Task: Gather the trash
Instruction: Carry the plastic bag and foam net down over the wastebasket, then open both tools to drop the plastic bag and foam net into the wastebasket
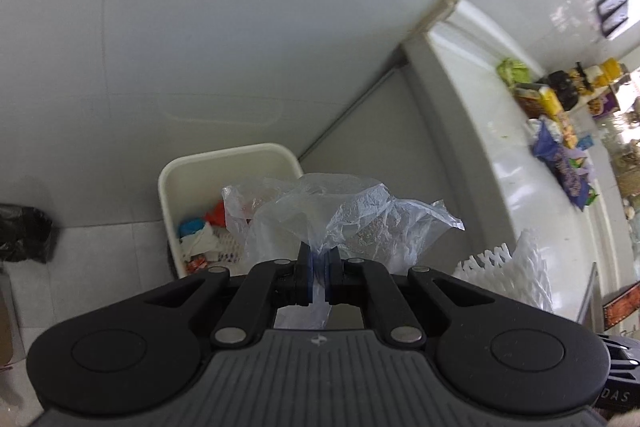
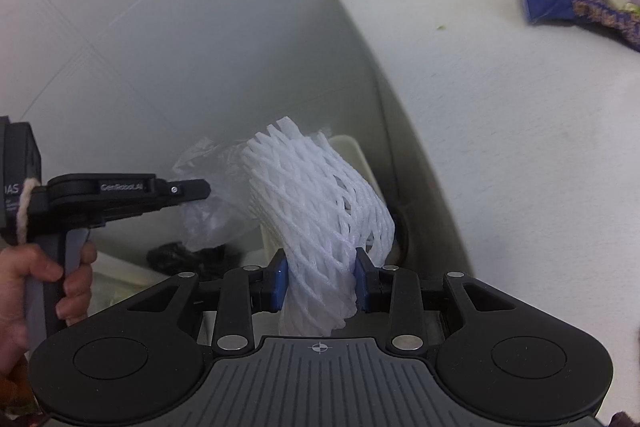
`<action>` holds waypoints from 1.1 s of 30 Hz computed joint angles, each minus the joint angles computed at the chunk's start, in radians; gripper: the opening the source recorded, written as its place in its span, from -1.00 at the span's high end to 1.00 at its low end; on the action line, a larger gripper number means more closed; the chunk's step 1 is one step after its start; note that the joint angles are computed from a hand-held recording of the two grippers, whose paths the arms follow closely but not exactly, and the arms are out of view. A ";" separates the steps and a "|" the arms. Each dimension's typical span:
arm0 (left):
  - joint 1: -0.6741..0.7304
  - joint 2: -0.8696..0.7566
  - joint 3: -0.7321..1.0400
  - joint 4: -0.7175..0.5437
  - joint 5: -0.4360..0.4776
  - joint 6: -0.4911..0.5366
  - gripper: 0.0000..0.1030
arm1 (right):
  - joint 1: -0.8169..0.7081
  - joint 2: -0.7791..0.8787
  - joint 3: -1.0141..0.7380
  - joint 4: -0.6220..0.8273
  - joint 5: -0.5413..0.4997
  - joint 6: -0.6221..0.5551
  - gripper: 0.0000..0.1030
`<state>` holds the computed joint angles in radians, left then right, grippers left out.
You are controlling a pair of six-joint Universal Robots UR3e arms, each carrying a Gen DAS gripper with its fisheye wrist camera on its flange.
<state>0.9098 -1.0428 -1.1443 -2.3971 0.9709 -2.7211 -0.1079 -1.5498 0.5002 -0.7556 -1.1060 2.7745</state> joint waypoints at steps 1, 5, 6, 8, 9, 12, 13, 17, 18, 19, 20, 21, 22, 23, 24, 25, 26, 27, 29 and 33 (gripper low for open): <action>0.001 0.010 -0.037 0.028 0.013 -0.007 0.92 | 0.023 -0.016 0.065 -0.043 -0.008 0.021 0.38; -0.048 0.024 -0.189 0.197 0.077 -0.082 0.92 | 0.123 -0.041 0.268 -0.228 -0.050 0.101 0.38; -0.070 0.021 -0.225 0.251 0.095 -0.110 0.92 | 0.147 -0.043 0.312 -0.278 -0.057 0.123 0.38; -0.126 0.002 -0.296 0.371 0.134 -0.172 0.92 | 0.195 -0.036 0.396 -0.386 -0.076 0.172 0.38; -0.155 -0.014 -0.326 0.428 0.153 -0.200 0.92 | 0.217 -0.030 0.433 -0.439 -0.089 0.197 0.38; -0.242 -0.079 -0.407 0.592 0.201 -0.280 0.92 | 0.264 -0.006 0.533 -0.587 -0.109 0.276 0.38; -0.263 -0.101 -0.428 0.636 0.213 -0.296 0.92 | 0.275 0.004 0.567 -0.641 -0.115 0.303 0.38; -0.317 -0.186 -0.504 0.778 0.225 -0.349 0.92 | 0.297 0.086 0.629 -0.797 -0.118 0.410 0.38; -0.317 -0.201 -0.527 0.807 0.213 -0.353 0.91 | 0.301 0.108 0.636 -0.828 -0.119 0.432 0.38; -0.320 -0.217 -0.552 0.843 0.202 -0.360 0.90 | 0.305 0.137 0.633 -0.853 -0.120 0.452 0.38; -0.330 -0.235 -0.575 0.883 0.199 -0.366 0.90 | 0.307 0.162 0.631 -0.877 -0.122 0.469 0.38; -0.348 -0.262 -0.586 0.917 0.210 -0.368 0.89 | 0.311 0.186 0.630 -0.903 -0.124 0.484 0.38; -0.368 -0.278 -0.595 0.935 0.226 -0.364 0.89 | 0.314 0.208 0.626 -0.923 -0.126 0.496 0.38; -0.386 -0.301 -0.597 0.955 0.239 -0.361 0.88 | 0.317 0.228 0.624 -0.942 -0.128 0.508 0.38; -0.404 -0.323 -0.598 0.973 0.253 -0.359 0.77 | 0.318 0.252 0.618 -0.955 -0.128 0.517 0.38; -0.418 -0.339 -0.595 0.982 0.267 -0.355 0.70 | 0.319 0.271 0.612 -0.963 -0.128 0.523 0.38; -0.431 -0.350 -0.592 0.992 0.278 -0.349 0.57 | 0.323 0.290 0.608 -0.972 -0.136 0.527 0.38; -0.440 -0.353 -0.595 1.004 0.284 -0.339 0.48 | 0.334 0.308 0.601 -0.983 -0.153 0.517 0.37; -0.458 -0.349 -0.600 1.022 0.296 -0.317 0.31 | 0.344 0.327 0.607 -0.995 -0.156 0.522 0.37; -0.453 -0.307 -0.622 1.010 0.309 -0.276 0.08 | 0.379 0.363 0.607 -1.028 -0.202 0.527 0.37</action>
<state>0.4563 -1.3495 -1.7668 -1.3875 1.2798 -2.9971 0.2715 -1.1864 1.1074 -1.7832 -1.3079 3.3013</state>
